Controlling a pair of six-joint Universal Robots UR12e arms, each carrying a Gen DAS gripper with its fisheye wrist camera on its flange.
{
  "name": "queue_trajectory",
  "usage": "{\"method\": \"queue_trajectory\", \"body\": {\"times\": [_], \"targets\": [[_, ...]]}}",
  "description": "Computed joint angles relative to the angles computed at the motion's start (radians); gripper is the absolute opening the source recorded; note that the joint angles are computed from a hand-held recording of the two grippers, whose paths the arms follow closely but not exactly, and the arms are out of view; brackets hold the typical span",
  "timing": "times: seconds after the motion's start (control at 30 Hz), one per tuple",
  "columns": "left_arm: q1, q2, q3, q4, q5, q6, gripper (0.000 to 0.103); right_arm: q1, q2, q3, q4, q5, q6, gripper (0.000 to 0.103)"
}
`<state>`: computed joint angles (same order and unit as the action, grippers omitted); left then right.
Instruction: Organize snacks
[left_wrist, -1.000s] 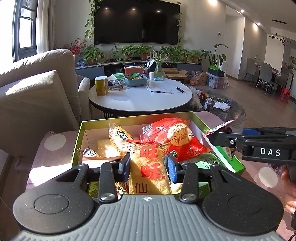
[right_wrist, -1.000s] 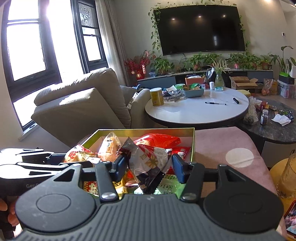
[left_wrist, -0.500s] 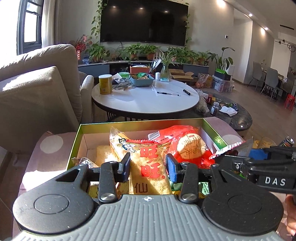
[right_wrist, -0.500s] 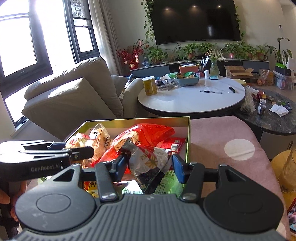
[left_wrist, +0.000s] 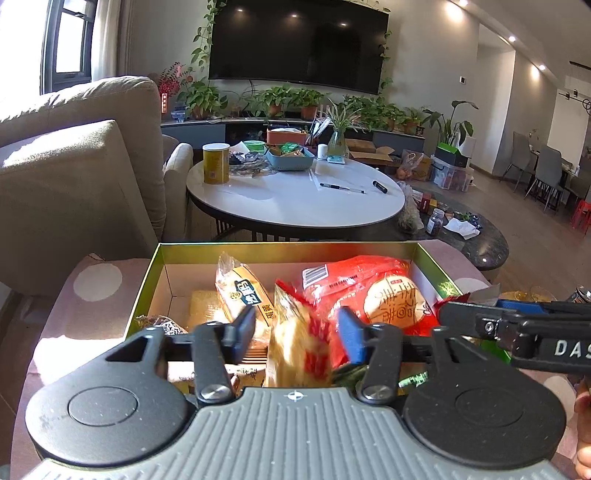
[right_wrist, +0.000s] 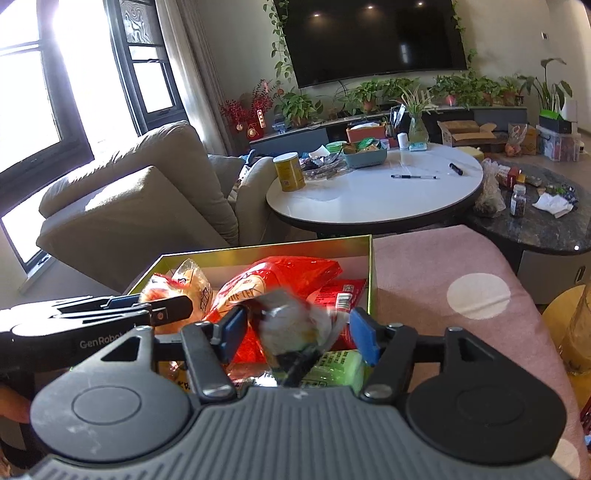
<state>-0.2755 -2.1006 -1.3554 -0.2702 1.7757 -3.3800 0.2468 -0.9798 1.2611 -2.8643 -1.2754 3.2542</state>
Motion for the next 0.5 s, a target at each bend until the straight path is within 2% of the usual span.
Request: {"method": "queue_trajectory", "body": {"times": [0.03,0.2,0.5], "targets": [[-0.002,0.000,-0.002,0.002,0.008,0.003,0.061,-0.001,-0.001,0.004,-0.008,0.007,0.007,0.080],[-0.005,0.003,-0.003,0.010,0.025,0.000,0.072,-0.005,-0.008,0.017,-0.033,0.010,0.018,0.080],[-0.017,0.023,-0.029,0.057,0.053,0.013,0.081,-0.007,-0.022,0.039,-0.082,0.015,0.018,0.080]]}}
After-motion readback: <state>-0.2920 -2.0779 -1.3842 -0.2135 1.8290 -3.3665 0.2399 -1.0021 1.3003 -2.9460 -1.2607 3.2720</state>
